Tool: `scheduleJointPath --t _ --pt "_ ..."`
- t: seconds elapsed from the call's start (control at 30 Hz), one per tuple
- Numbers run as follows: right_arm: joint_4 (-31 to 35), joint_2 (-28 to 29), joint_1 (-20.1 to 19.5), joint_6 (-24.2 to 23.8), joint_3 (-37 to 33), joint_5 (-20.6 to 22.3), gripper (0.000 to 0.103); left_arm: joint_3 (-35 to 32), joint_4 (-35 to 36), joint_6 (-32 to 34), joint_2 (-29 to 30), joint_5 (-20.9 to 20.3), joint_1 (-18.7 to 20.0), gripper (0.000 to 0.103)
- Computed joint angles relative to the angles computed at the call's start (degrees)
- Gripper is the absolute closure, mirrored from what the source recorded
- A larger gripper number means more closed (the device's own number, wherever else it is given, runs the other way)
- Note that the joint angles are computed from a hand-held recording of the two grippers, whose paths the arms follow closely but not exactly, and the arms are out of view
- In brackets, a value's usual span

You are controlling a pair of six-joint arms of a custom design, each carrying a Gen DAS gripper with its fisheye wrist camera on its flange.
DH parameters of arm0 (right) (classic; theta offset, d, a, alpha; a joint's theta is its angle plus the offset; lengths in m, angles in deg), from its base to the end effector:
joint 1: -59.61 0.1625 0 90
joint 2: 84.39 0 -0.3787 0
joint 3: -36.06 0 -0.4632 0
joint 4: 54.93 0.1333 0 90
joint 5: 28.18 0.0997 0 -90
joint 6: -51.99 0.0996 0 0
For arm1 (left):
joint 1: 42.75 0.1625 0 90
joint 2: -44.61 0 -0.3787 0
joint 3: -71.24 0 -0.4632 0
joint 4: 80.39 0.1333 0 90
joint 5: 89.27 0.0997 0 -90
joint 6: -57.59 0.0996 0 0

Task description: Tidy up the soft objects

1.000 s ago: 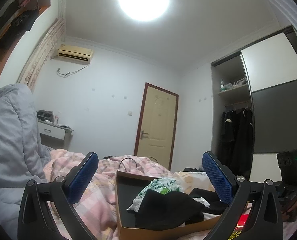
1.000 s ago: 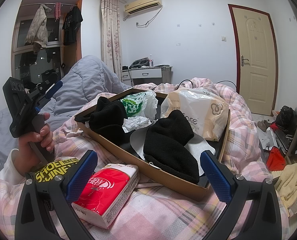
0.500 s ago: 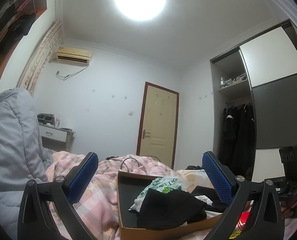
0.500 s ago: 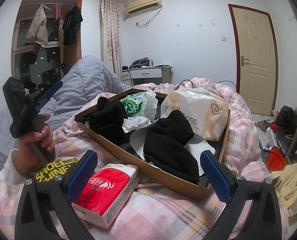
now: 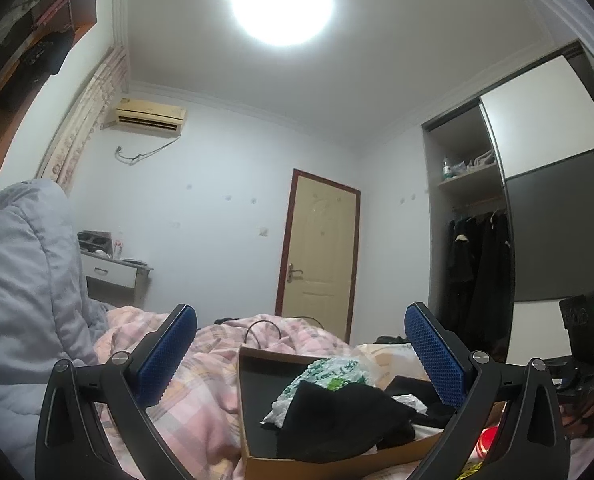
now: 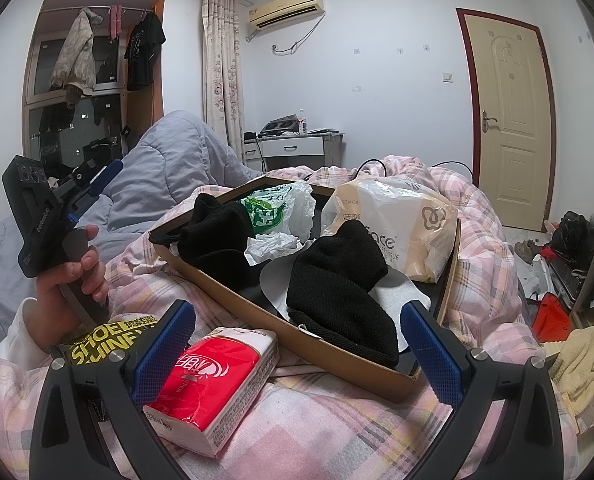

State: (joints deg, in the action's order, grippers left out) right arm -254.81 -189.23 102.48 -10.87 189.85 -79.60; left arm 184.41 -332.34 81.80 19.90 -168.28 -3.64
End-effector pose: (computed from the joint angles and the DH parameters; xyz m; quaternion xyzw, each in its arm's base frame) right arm -0.1043 -0.3634 0.2286 0.2772 -0.7830 0.5077 0.2286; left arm -0.2753 -0.4200 -0.0744 -0.4407 -0.6673 0.5971 0.0627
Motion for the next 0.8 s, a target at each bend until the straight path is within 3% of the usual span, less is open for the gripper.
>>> scheduleJointPath --t 0.57,0.8 --pt "0.04 -0.1 -0.02 -0.02 0.08 0.0 0.001 0.59 0.73 -0.95 -0.63 0.21 -0.03 0.0" --pt "-0.03 -0.04 -0.02 -0.03 0.08 0.01 0.001 0.51 6.86 -5.33 -2.09 1.6 0.52 0.0"
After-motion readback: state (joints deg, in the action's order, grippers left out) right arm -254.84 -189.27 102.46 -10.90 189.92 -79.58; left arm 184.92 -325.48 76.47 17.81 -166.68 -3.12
